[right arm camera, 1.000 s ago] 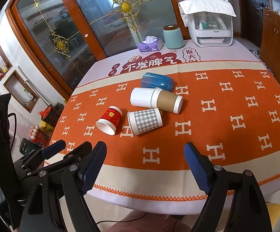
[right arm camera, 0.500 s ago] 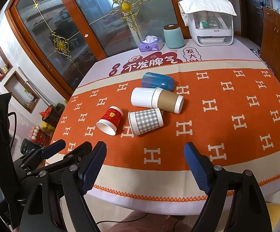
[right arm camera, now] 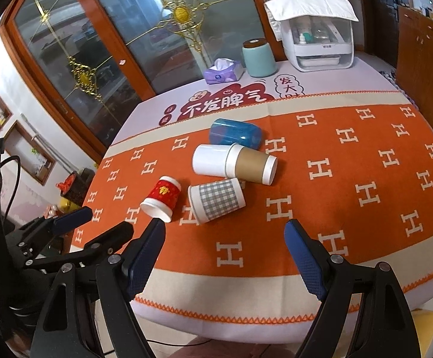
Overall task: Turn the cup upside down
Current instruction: 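Move the left gripper to the checkered cup and close on its body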
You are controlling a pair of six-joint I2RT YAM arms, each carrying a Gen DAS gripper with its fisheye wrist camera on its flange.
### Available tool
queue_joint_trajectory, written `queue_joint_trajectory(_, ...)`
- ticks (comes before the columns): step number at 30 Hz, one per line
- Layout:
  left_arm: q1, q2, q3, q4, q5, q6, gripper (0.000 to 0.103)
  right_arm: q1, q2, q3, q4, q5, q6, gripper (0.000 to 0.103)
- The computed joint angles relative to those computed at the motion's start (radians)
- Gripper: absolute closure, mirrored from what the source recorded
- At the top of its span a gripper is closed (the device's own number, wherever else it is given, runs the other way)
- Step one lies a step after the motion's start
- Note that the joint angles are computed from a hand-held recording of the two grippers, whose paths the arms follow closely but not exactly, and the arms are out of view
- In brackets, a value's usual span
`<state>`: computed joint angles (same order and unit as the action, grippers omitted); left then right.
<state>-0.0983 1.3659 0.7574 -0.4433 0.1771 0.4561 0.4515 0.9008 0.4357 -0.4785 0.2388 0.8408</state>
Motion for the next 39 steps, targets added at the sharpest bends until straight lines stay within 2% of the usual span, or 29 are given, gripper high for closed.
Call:
queue_joint_trajectory(5,-0.056,0.119,0.112,-0.032,-0.03,0.075,0.034,-0.147,0.082,-0.036,0.11,-0.098,-0.031,0.022)
queue_joint_trajectory(7,-0.082,0.181,0.171,-0.052,-0.044,0.098,0.034,-0.208,0.151,-0.044,0.173,-0.135,-0.047,0.028)
queue_joint_trajectory(10,-0.122,0.287,0.265,-0.07,-0.059,0.13,0.034,-0.284,0.272,-0.058,0.277,-0.191,-0.054,0.031)
queue_joint_trajectory(16,-0.22,0.525,0.459,-0.113,-0.11,0.242,0.034,-0.394,0.525,-0.118,0.533,-0.281,0.004,0.031)
queue_joint_trajectory(22,-0.311,0.775,0.651,-0.178,-0.189,0.323,0.034,-0.424,0.763,-0.134,0.743,-0.298,0.085,0.031)
queue_joint_trajectory(29,-0.379,0.94,0.729,-0.116,-0.275,0.437,0.034,-0.423,0.972,-0.13,0.907,-0.313,0.179,0.031)
queue_joint_trajectory(35,-0.408,1.03,0.747,-0.078,-0.325,0.49,0.034,-0.418,1.065,-0.131,0.992,-0.307,0.231,0.031)
queue_joint_trajectory(36,-0.41,1.039,0.752,-0.083,-0.327,0.487,0.035,-0.416,1.083,-0.132,1.011,-0.307,0.242,0.031)
queue_joint_trajectory(38,-0.406,1.055,0.777,-0.117,-0.32,0.467,0.044,-0.414,1.094,-0.133,1.023,-0.305,0.251,0.031)
queue_joint_trajectory(39,-0.403,1.057,0.784,-0.13,-0.317,0.451,0.044,-0.413,1.094,-0.134,1.024,-0.303,0.254,0.031)
